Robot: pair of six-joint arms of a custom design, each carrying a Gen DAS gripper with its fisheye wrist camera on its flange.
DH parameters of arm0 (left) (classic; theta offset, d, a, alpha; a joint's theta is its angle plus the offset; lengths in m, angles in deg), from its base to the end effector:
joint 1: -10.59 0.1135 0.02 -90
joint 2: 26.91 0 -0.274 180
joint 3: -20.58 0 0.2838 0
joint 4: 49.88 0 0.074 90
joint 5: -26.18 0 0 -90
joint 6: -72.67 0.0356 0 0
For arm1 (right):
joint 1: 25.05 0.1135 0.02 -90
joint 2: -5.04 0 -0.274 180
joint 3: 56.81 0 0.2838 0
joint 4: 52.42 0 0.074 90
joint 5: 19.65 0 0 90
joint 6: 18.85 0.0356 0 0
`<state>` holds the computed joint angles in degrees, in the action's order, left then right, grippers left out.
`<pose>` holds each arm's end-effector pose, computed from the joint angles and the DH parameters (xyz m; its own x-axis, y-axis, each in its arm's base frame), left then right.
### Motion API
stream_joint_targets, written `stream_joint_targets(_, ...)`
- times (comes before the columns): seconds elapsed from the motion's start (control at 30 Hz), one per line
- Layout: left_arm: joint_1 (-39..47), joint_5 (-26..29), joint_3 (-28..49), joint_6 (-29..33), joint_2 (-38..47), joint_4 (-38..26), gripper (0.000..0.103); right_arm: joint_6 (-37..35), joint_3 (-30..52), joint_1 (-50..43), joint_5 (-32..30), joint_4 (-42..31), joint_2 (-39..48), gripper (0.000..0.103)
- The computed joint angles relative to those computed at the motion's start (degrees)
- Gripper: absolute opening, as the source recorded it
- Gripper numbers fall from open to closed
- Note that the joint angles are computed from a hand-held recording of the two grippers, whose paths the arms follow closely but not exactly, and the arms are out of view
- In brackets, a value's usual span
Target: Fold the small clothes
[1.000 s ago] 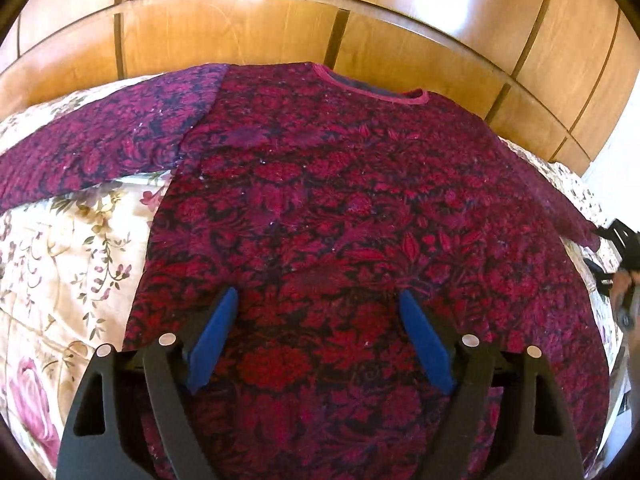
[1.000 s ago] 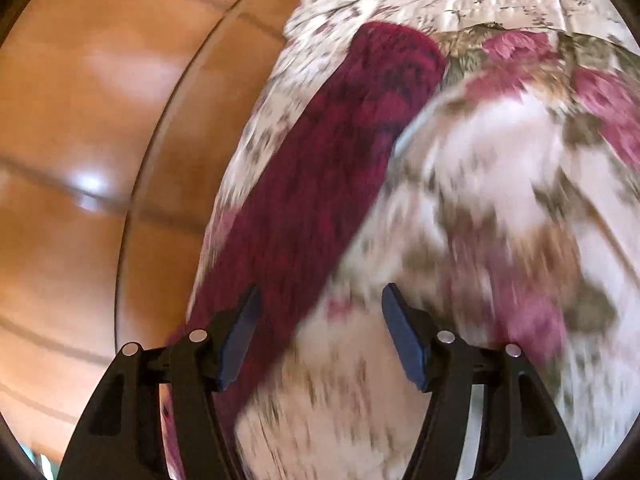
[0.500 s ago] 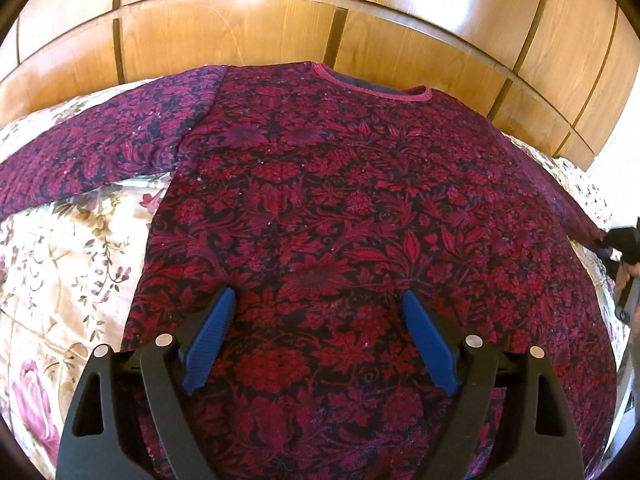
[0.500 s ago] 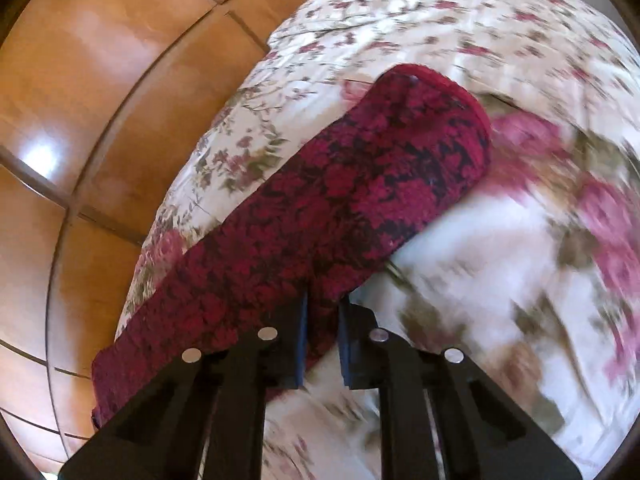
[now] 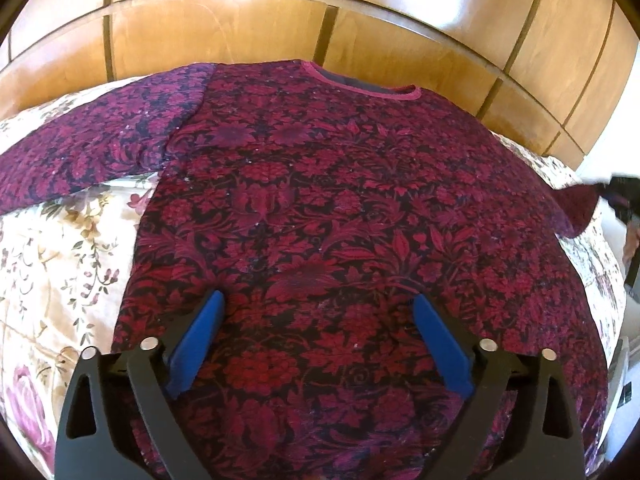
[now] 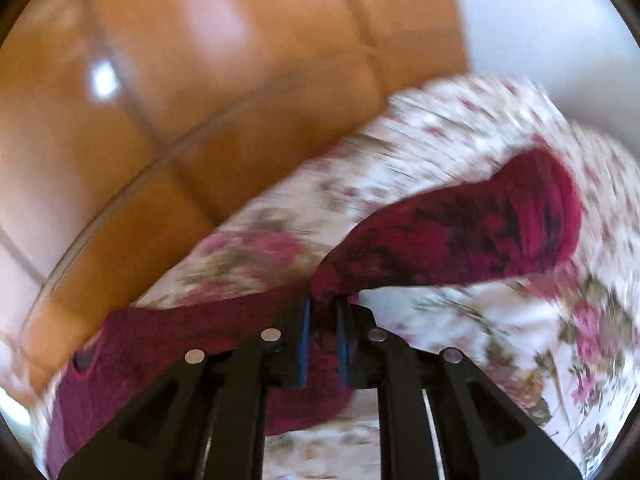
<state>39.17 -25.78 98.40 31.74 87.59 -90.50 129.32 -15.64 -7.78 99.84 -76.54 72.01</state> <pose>0.3474 0.1643 0.0938 -0.7560 0.2657 -0.5982 0.4783 0.8481 -0.2277 0.2305 0.0533 0.1618 -0.3477 0.6663 -0.6596 0.6441 0.6810 0.3484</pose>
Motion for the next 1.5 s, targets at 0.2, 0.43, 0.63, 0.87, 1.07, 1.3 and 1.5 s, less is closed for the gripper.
stream_joint_targets(0.2, 0.20, 0.73, 2.86, -0.57, 0.08, -4.95, 0.098, -5.90, 18.13, 10.35, -0.11, 2.27, 19.22, 0.010)
stream_joint_targets(0.43, 2.21, 4.81, 11.50, -4.68, 3.46, -11.84, 0.099, -12.41, 43.08, 17.70, -6.91, -0.71, 43.47, 0.010)
stream_joint_targets(0.63, 3.19, 7.15, 17.66, -7.78, 6.96, -14.22, 0.099, -14.14, 55.80, 21.07, -10.59, -4.13, 55.68, 0.010)
stream_joint_targets(0.87, 1.05, 4.47, 21.13, -10.55, 9.13, -16.25, 0.099, -14.32, 56.89, 22.02, -10.13, -2.91, 58.61, 0.012)
stream_joint_targets(1.07, -0.83, 1.39, 17.70, -13.20, 6.72, -11.79, 0.099, -14.97, 46.79, 23.58, -9.44, 3.74, 51.43, 0.056)
stream_joint_targets(1.3, -3.49, 3.32, 26.24, -18.48, 10.37, -19.21, 0.089, -5.51, 23.76, 28.26, -5.17, 18.19, 36.37, 0.086)
stream_joint_targets(1.5, -8.84, 1.88, 31.63, -20.64, 13.47, -21.79, 0.077, 7.13, 9.20, 27.40, -5.74, 24.99, 28.39, 0.087)
